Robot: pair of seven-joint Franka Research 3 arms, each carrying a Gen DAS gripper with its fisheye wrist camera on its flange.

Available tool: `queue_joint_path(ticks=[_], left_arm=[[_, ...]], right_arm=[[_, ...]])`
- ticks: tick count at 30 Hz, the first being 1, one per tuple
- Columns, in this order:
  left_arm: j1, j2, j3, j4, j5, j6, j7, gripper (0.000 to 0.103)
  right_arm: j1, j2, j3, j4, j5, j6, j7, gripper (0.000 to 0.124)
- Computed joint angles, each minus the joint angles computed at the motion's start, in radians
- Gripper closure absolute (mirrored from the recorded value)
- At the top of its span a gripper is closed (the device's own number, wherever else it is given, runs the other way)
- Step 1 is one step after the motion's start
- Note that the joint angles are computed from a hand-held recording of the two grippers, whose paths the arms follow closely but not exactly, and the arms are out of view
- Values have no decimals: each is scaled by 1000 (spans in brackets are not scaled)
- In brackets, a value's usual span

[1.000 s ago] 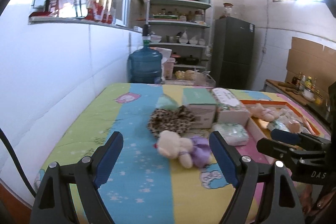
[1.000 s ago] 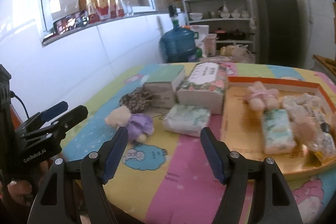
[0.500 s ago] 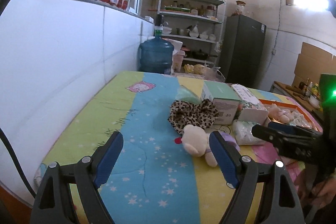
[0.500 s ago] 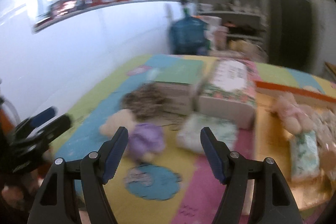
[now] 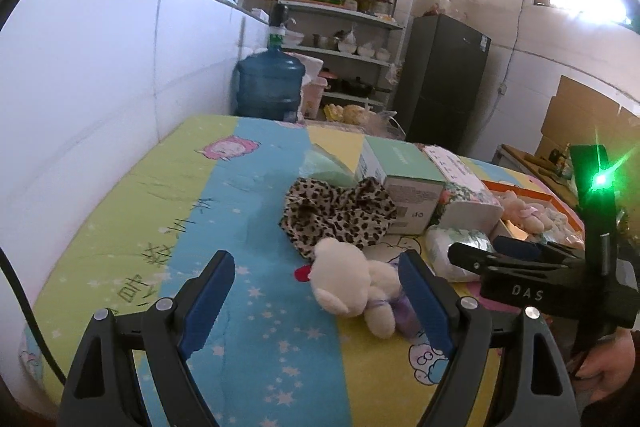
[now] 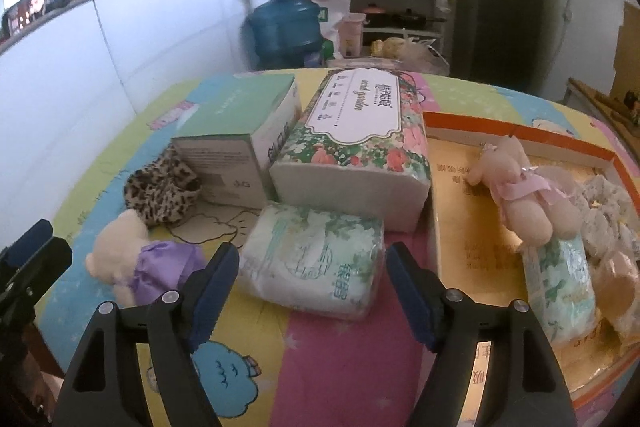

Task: Organize soft objects
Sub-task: 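Move both grippers back toward the white plush toy and tissue pack, then grasp the white plush toy with the left gripper while the right gripper grasps the tissue pack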

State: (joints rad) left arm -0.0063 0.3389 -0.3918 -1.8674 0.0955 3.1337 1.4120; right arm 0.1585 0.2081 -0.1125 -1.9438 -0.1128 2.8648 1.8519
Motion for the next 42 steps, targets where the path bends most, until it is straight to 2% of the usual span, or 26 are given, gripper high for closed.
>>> queue_joint_path(ticks=[2, 5, 6, 10, 12, 13, 15, 17, 18, 19, 22, 28, 32, 42], left_arm=[[24, 19, -33, 19, -12, -19, 24, 19], [52, 46, -77, 48, -40, -53, 69, 19], [61, 54, -92, 57, -53, -64, 87, 19], [19, 79, -55, 99, -70, -121, 103, 19], [20, 102, -66, 129, -100, -166, 128, 24], [45, 118, -102, 142, -139, -176, 163, 26], [51, 125, -111, 146, -184, -173, 182, 27], [86, 140, -160, 155, -239, -180, 238, 35], [105, 146, -185, 156, -268, -180, 267, 44], [128, 151, -217, 154, -301, -176, 301, 52], [115, 140, -212, 131, -325, -126, 328, 58], [168, 127, -273, 89, -348, -58, 338, 72], [178, 104, -279, 59, -317, -24, 306, 72], [283, 70, -384, -8, -220, 41, 245, 72]], right_arm=[[12, 11, -11, 17, -29, -17, 18, 44], [-7, 35, 19, 51, 27, -55, -34, 44], [15, 42, -4, 60, -18, -63, -4, 43], [22, 52, -9, 76, -43, -82, 6, 43], [16, 55, -3, 81, -36, -86, -10, 43], [16, 56, -3, 83, -36, -88, -14, 44], [18, 51, -3, 73, -38, -80, -15, 45], [14, 46, 0, 64, -29, -72, -24, 47], [12, 43, 2, 60, -24, -67, -28, 47], [9, 40, 6, 54, -15, -60, -35, 48], [-3, 28, 18, 33, 22, -39, -63, 51], [-30, -6, 49, -12, 135, -6, -147, 54], [-31, -36, 53, -47, 166, 19, -174, 55], [-37, -117, 64, -129, 207, 82, -217, 55]])
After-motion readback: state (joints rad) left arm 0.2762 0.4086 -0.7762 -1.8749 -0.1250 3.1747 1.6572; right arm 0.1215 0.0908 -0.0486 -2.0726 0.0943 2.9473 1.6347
